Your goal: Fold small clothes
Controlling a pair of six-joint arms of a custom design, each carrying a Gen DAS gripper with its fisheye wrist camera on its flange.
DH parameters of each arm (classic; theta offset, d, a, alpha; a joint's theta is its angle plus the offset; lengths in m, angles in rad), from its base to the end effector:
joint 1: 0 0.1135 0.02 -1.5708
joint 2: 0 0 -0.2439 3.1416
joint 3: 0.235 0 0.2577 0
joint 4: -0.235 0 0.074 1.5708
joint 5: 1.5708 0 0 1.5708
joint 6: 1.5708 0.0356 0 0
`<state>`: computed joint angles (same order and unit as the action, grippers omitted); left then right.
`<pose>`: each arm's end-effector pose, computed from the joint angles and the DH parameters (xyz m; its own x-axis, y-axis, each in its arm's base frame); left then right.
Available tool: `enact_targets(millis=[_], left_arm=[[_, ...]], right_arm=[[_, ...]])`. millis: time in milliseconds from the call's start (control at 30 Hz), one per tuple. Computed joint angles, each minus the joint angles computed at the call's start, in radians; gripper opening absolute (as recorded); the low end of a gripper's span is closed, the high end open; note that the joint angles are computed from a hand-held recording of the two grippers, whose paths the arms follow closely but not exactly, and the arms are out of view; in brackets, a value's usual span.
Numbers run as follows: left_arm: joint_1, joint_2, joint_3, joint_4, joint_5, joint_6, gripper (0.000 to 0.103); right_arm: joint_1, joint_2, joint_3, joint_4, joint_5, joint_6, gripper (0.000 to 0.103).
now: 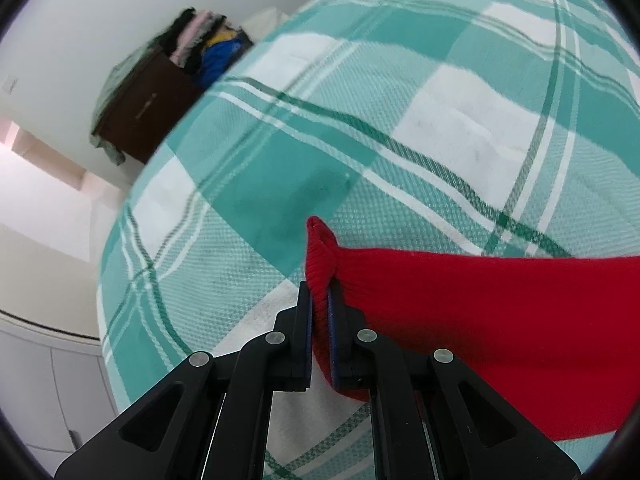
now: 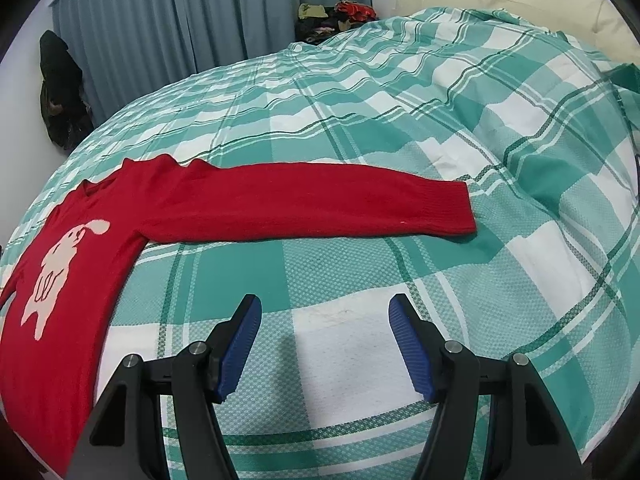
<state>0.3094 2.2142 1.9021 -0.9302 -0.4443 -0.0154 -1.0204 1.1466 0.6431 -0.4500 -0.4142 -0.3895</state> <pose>0.4311 0.1539 0.1883 -0.8952 -0.3008 -0.3288 -0.4208 0.8133 0.4018 0.1324 -0.1884 0.1805 -0.6446 0.3858 -0.6601 0.4471 0.8905 0.0838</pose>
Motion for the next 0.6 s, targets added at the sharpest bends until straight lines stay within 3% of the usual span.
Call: enact_targets(millis=[67,133,167,200,233,433,500,600], left_arm=[[0.016,0.012,0.039,-0.037,0.044,-0.004,0.008],[0.057,0.022,0.100,-0.103,0.144,-0.041,0.021],[0.081,0.021,0.124,-0.133,0.197,-0.059,0.047],[0.107,0.012,0.130,-0.151,0.252,-0.073,0.081],[0.140,-0.020,0.106,-0.143,0.321,-0.088,0.090],[0.235,-0.319,-0.211,-0.025,0.537,-0.052,0.090],[0.234,-0.433,-0.323,0.002,0.599,-0.008,0.090],[0.174,-0.659,-0.523,0.006,0.711,0.060,0.091]], right_arm=[[0.000,0.002,0.001,-0.002,0.000,-0.001,0.066],[0.004,0.015,0.009,-0.010,0.008,-0.004,0.070],[0.007,0.021,0.012,-0.014,0.013,-0.004,0.073],[0.010,0.028,0.015,-0.015,0.022,-0.001,0.081],[0.012,0.027,0.014,-0.011,0.034,0.003,0.086],[-0.014,-0.071,-0.019,0.000,0.040,0.020,0.087],[-0.013,-0.142,-0.022,-0.053,0.018,0.002,0.087],[-0.016,-0.306,-0.041,-0.226,-0.099,-0.017,0.088]])
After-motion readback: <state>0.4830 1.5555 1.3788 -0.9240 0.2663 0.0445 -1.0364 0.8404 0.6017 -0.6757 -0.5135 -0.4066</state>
